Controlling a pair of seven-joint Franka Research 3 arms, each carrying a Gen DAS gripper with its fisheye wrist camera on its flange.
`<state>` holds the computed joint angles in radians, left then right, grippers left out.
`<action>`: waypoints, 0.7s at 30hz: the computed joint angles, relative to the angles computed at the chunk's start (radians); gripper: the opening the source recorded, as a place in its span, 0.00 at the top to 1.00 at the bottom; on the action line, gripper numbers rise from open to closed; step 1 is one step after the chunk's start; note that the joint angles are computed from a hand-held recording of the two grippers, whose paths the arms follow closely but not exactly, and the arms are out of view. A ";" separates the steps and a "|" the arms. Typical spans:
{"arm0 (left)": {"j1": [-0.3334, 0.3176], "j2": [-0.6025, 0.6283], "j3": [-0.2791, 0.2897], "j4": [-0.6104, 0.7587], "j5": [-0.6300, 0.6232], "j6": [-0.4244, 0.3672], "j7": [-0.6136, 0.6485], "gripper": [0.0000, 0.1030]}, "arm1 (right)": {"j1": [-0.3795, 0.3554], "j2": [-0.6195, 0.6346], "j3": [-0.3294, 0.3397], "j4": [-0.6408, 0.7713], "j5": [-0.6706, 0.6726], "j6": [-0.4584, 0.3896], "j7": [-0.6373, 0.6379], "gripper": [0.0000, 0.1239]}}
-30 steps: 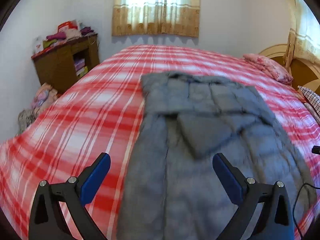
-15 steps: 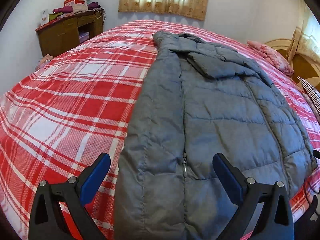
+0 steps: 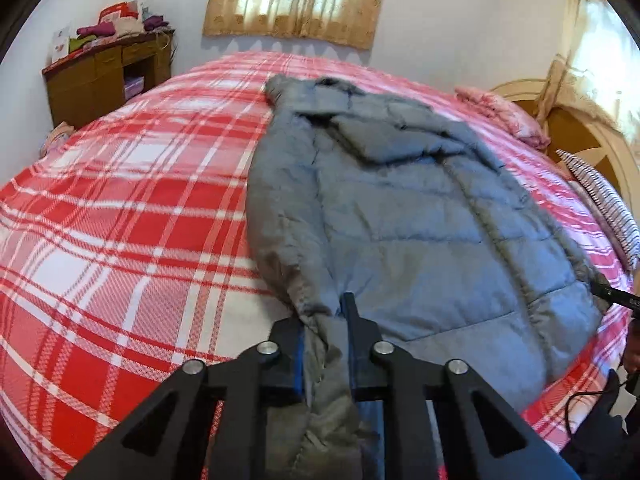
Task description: Fold large clothes
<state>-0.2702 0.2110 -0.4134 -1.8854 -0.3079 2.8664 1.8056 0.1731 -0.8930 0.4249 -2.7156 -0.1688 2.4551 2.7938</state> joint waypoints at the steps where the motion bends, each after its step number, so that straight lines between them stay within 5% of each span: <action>1: 0.007 -0.008 -0.010 -0.003 -0.016 0.007 0.018 0.90 | -0.001 -0.011 0.002 0.001 -0.004 0.005 0.003 0.92; 7: 0.085 -0.116 -0.114 -0.028 -0.450 0.017 0.393 0.93 | -0.008 -0.084 0.017 0.032 -0.008 -0.007 0.011 0.92; 10: 0.090 -0.194 -0.099 -0.029 -0.718 -0.047 0.577 0.94 | -0.009 -0.134 0.029 0.060 -0.006 -0.024 0.013 0.92; 13: 0.064 -0.269 -0.051 -0.027 -0.845 -0.082 0.667 0.95 | -0.027 -0.177 0.040 0.103 -0.017 -0.034 -0.004 0.92; 16: 0.029 -0.293 -0.006 0.006 -0.910 -0.074 0.718 0.95 | -0.075 -0.195 0.035 0.167 -0.045 -0.038 -0.053 0.93; 21: -0.056 -0.109 0.054 0.209 -0.702 -0.021 0.588 0.95 | -0.235 -0.065 -0.032 0.242 -0.110 0.099 -0.174 0.93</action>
